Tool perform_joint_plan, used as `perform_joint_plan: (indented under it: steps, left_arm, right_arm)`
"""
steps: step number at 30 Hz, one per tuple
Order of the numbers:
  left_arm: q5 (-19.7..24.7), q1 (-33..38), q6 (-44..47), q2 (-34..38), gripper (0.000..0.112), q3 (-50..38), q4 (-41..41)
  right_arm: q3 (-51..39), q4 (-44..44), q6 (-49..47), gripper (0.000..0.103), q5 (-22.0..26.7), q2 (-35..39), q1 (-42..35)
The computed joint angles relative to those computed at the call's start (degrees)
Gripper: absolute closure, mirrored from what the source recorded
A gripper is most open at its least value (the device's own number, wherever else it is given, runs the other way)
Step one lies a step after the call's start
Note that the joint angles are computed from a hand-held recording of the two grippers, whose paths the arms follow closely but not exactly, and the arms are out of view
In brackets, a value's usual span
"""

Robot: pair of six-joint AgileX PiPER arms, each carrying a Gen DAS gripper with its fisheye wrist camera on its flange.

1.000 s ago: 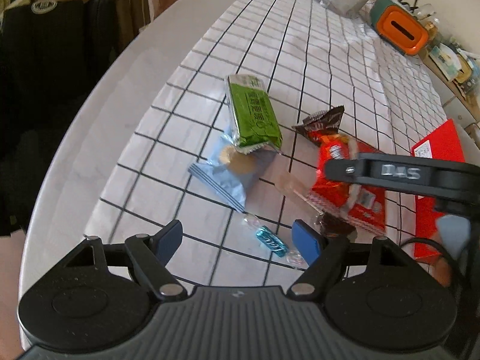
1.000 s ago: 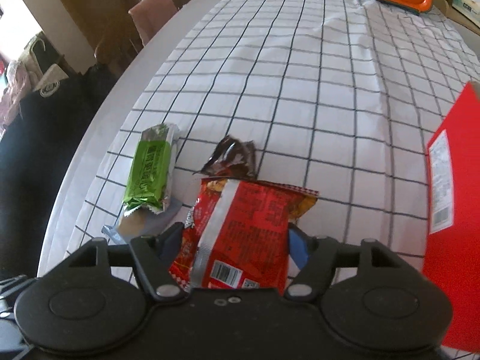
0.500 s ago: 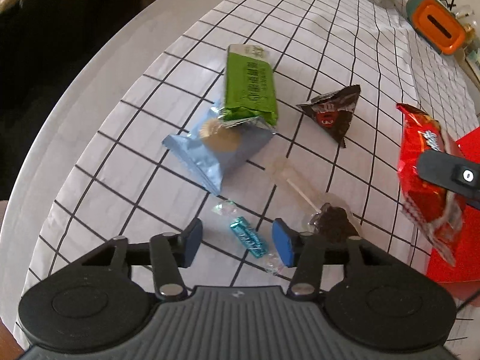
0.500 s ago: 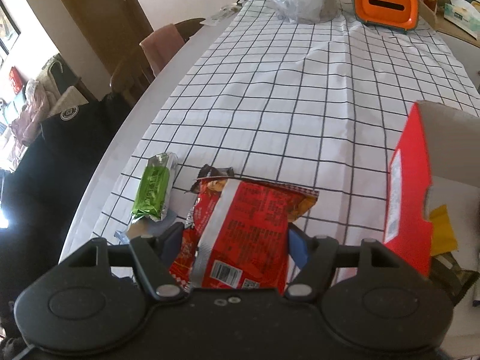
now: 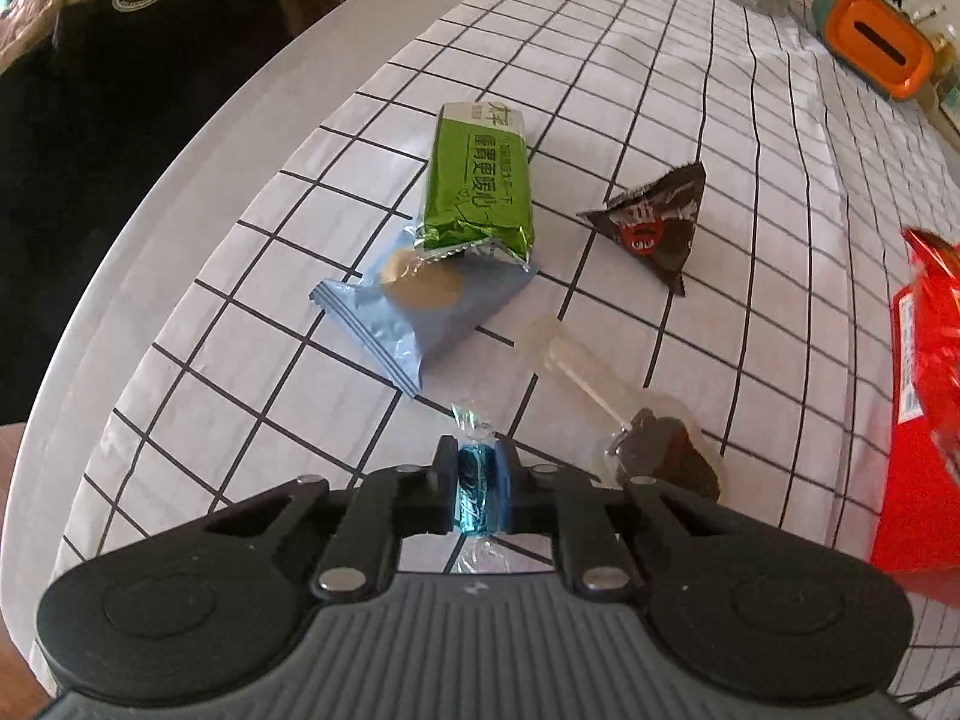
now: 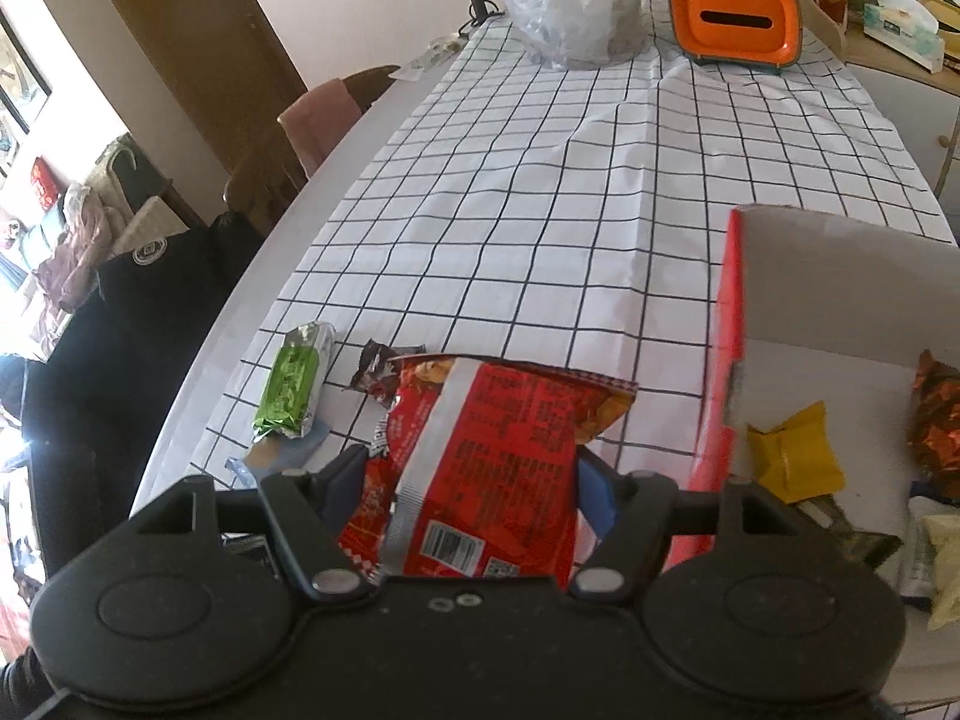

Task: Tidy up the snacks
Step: 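Grasp the red chip bag with the right tool while the left tool grasps the blue candy, then carry the red chip bag and blue candy over the box and lower them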

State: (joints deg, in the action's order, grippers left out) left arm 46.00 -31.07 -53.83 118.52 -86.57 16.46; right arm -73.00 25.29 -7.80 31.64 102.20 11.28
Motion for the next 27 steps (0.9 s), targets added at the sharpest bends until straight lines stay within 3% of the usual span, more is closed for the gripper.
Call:
perform_joint_plan:
  steps: [13, 27]
  left_arm:
    - [1.88, -2.17, -0.35, -4.53, 0.100, -0.83, -0.94]
    - [7.98, -8.72, 8.61, -3.86, 0.100, -16.29, -5.14]
  right_arm:
    - [5.71, 6.05, -10.67, 0.032, 1.98, -7.65, -6.92]
    - [10.80, 9.95, -22.20, 0.032, 5.55, -15.45, -19.64]
